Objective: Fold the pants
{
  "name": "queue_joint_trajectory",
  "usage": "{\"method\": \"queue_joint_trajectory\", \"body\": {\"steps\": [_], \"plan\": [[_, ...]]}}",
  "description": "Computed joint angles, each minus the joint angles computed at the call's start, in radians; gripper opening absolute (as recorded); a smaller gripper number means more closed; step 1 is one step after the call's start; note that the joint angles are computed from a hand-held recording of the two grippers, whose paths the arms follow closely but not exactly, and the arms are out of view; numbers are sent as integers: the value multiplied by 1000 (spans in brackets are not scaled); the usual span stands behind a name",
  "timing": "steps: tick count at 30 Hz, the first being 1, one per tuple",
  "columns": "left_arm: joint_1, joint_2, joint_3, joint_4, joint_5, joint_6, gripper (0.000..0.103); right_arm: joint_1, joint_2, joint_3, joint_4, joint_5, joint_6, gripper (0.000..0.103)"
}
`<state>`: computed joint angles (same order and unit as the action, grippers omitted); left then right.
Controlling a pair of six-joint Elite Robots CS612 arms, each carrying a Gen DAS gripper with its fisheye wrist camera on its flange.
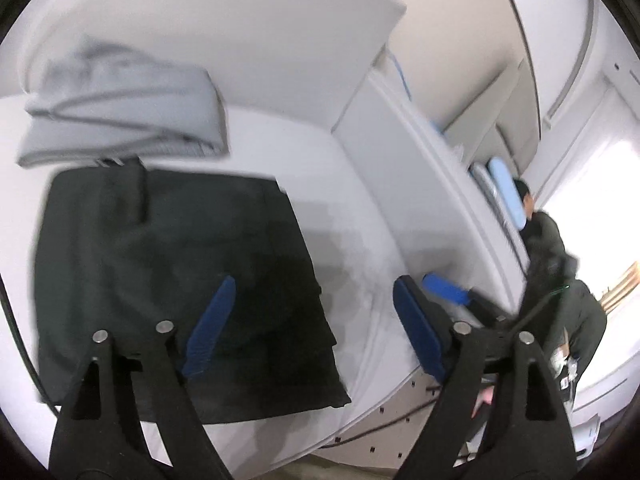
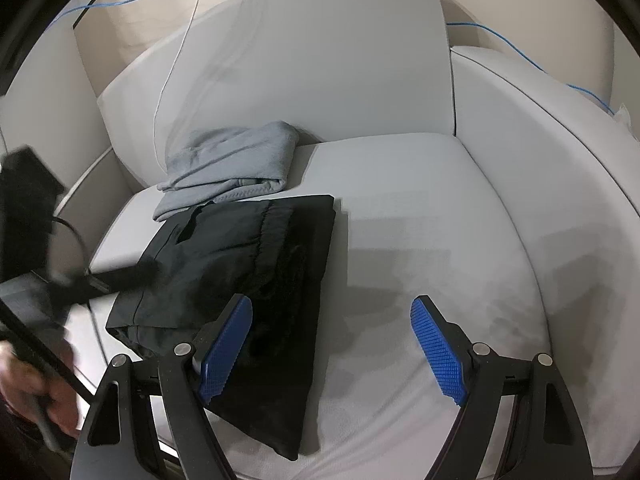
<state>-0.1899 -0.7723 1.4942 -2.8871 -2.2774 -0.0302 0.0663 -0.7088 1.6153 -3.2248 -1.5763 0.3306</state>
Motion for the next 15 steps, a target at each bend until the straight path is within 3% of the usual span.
{"method": "queue_joint_trajectory", "body": {"steps": [5, 10, 15], "plan": [[49, -29, 9, 13, -14, -36, 82, 6, 2, -6, 14, 1, -13, 84], [104, -47, 34, 19, 30, -97, 82, 9, 12, -22, 51, 27, -27, 84], [155, -47, 44, 66, 57, -61, 82, 6, 31, -38, 93, 92, -44, 84]]}}
